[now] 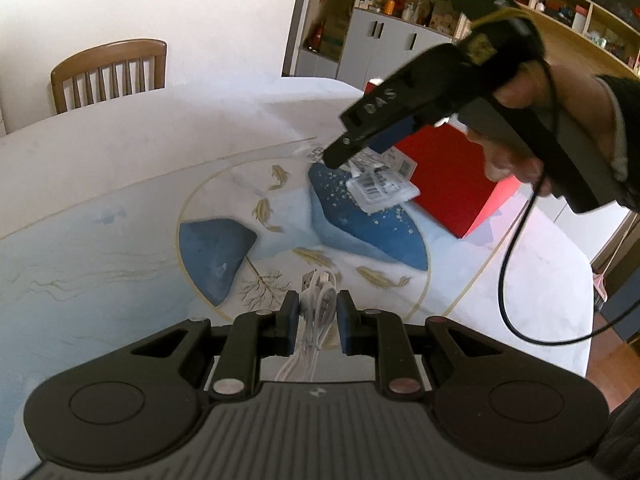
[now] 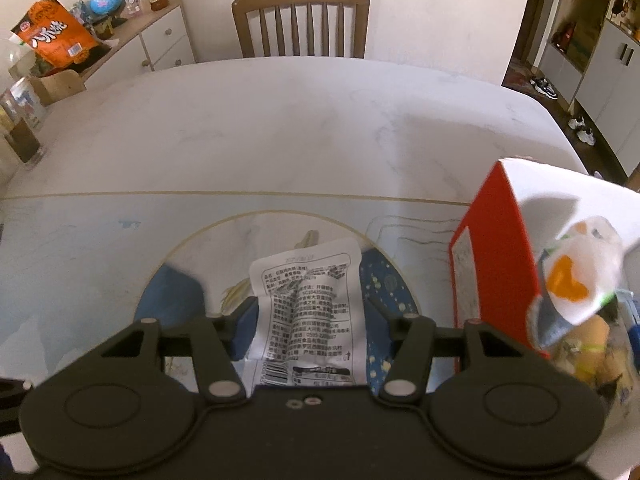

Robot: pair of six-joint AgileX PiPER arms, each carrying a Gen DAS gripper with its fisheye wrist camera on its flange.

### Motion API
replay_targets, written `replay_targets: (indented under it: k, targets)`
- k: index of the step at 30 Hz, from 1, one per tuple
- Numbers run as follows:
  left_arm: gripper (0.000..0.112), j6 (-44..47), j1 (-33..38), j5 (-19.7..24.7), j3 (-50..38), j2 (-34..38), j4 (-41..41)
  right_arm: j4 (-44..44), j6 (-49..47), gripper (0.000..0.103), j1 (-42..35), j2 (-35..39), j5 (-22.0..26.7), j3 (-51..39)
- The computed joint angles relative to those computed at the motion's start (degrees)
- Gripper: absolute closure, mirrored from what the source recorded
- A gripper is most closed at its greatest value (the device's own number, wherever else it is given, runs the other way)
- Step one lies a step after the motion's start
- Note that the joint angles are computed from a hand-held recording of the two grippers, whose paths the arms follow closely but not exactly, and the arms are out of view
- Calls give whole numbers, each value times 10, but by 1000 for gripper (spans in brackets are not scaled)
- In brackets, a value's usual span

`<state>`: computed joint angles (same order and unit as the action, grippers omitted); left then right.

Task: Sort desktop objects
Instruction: 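Carry the white cable and clear sachet over the shoebox with both tools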

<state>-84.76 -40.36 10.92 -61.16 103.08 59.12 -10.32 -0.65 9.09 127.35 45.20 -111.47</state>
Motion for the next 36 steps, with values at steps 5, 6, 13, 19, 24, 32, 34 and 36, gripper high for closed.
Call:
replay_targets:
  k: [5,6,13,19,24,32,34,36]
  targets:
    - [96,40,-2,-1,-9,-13,-55,13,-2,46,-8,-55,-17,62]
    - [97,49,-5,4,-14,-14,-64,17,-6,46,-10,-66,-20,75]
    - [96,78,-36,56,-53,0,-89,53,-38,46,-36,-131,-37,146]
    - [95,131,-53,97,-83,26,-145,83,-73,46,-56,-155,-47,188]
    - [43,113,-50,119,-93,44,-161,98,-91,46,-68,-169,-56,221]
    - [32,128,-40,116,-123,86,-193,109,-106,46,-75,-178,-56,240]
    - [32,155,-37,126,-142,102,-223,108,-108,46,-77,-180,-57,243]
    - [33,164,-35,130,-153,113,-239,110,-110,46,-80,-181,-57,247]
